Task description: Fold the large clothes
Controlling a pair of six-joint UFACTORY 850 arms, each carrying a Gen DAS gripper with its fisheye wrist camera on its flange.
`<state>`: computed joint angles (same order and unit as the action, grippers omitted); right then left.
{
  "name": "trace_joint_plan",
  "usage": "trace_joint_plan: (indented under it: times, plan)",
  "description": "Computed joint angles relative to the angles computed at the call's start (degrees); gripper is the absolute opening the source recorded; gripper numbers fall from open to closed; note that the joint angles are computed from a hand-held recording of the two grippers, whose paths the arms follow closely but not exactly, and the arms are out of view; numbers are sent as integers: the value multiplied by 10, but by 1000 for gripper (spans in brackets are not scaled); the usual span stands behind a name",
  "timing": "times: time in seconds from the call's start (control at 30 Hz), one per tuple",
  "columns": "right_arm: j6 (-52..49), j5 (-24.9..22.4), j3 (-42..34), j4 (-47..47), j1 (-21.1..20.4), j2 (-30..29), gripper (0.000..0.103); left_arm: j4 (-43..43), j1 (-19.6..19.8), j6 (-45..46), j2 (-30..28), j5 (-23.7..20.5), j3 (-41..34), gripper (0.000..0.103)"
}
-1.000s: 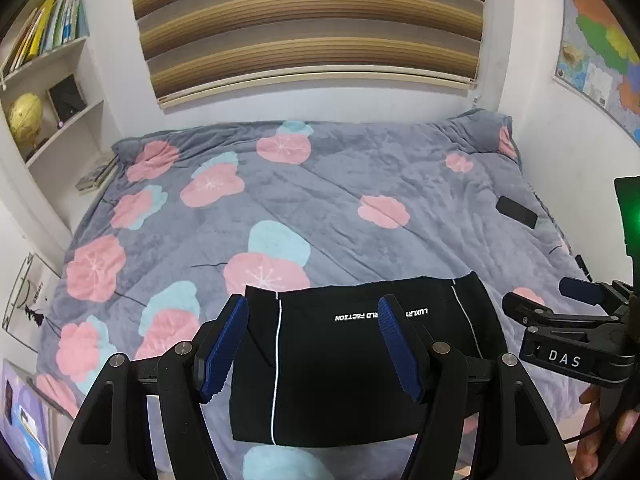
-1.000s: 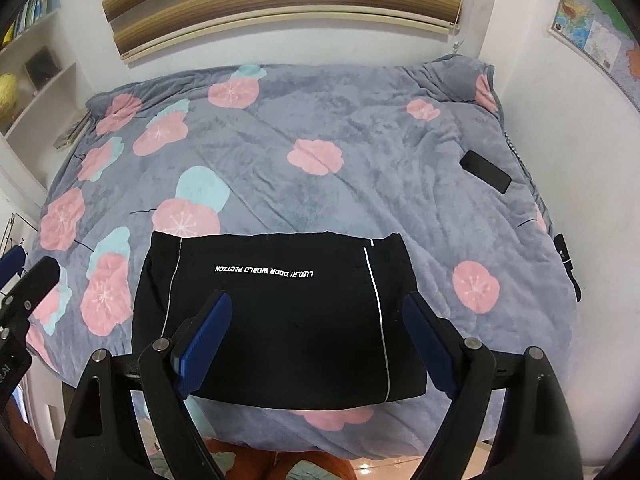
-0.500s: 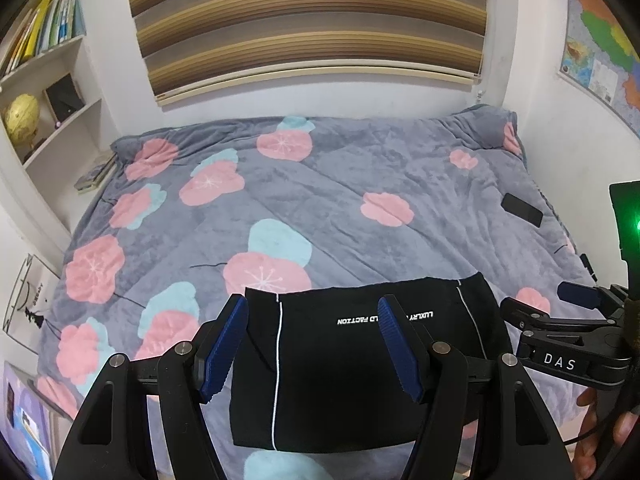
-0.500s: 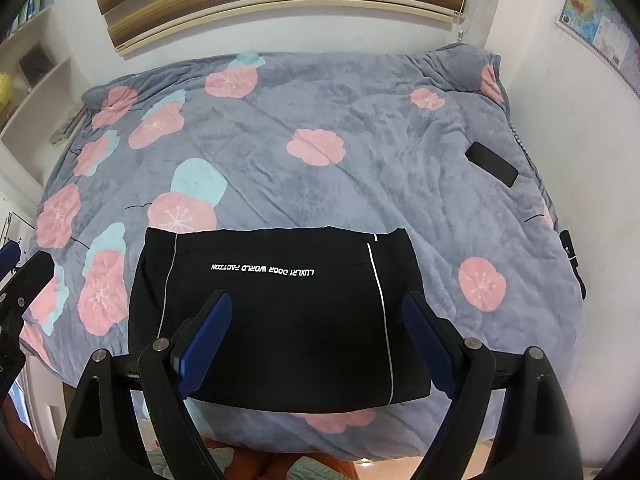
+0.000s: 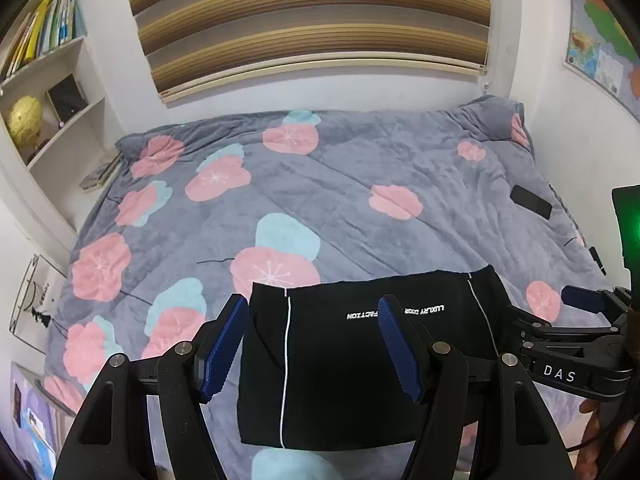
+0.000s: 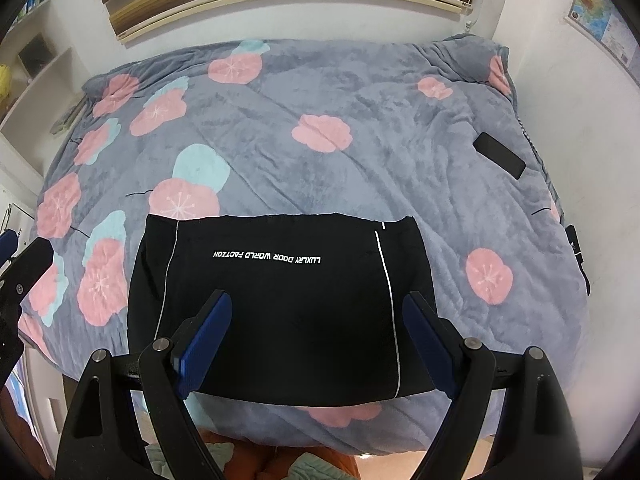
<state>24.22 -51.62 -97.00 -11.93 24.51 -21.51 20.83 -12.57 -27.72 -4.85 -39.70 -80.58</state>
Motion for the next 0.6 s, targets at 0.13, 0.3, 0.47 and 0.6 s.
trace_joint_plan:
  times: [0.13, 0.3, 0.47, 0.6]
  plan:
    - [4, 0, 3, -3, 1, 1, 88, 1, 1, 2, 0, 0, 0, 69]
    - [-1, 1, 7, 2, 0, 4, 88, 11, -2, -8, 3, -1, 5, 69]
    - [-3, 3, 16, 6, 2, 9, 88, 16, -5, -16, 10, -5, 14, 69]
    - [-3, 2, 23, 6, 3, 13, 88, 23, -7, -19, 11, -10, 15, 69]
